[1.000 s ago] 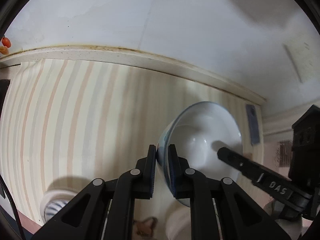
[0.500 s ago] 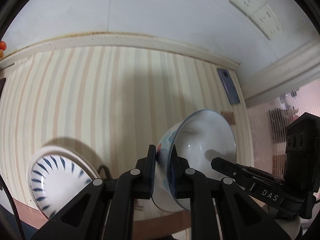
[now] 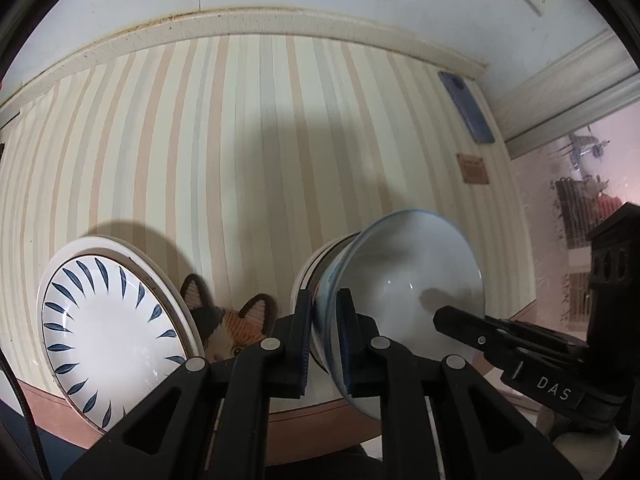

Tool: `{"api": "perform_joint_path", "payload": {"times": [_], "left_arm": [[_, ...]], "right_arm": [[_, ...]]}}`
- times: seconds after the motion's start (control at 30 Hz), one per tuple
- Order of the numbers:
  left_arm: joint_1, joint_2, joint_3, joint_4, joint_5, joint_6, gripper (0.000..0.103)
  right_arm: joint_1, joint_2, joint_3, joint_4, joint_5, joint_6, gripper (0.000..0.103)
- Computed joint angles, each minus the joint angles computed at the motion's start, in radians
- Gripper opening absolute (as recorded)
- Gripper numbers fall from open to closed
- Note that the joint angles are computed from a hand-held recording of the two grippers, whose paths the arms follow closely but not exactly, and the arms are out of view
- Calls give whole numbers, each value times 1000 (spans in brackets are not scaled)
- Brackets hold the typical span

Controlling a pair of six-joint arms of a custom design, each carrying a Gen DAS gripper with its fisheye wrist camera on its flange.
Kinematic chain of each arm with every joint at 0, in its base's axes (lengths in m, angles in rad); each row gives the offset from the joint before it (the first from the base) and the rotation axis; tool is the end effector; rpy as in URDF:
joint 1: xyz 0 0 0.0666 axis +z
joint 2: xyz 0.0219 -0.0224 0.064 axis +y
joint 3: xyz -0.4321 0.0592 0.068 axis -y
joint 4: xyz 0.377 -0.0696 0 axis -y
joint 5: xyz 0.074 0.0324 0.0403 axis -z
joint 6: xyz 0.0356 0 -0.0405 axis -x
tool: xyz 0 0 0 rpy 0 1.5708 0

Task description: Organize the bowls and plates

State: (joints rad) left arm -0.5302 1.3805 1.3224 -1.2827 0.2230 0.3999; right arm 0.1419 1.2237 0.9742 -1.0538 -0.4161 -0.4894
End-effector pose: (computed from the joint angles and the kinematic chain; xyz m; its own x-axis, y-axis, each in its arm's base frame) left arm 0.3477 -0.2134 0.4400 -0.9827 0.1359 -0.1261 0.1673 0.9432 -0.2871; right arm 0.3268 0.0608 0.3641 -0.9532 0.2982 -0.0500 0.2413 0.8500 0.4683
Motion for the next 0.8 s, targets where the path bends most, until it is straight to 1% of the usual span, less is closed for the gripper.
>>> {"api": "perform_joint_path", "payload": {"times": [0.23, 0.4, 0.5, 0.67, 0.8], "left_arm": [[-28, 8, -27, 12, -44, -2, 10], [-47, 11, -22, 11, -88, -16, 10], [-46, 10, -23, 8, -95, -20, 10], [-40, 11, -40, 3, -80, -15, 11], [-53, 11, -40, 3, -95, -16, 11]], "right_arm": [[18, 12, -18, 17, 38, 5, 16], [17, 20, -14, 18, 39, 10, 16], [26, 30, -2, 10, 55, 13, 16], [30, 31, 8, -2, 71, 7, 22], [19, 30, 6, -2, 55, 8, 22]]}}
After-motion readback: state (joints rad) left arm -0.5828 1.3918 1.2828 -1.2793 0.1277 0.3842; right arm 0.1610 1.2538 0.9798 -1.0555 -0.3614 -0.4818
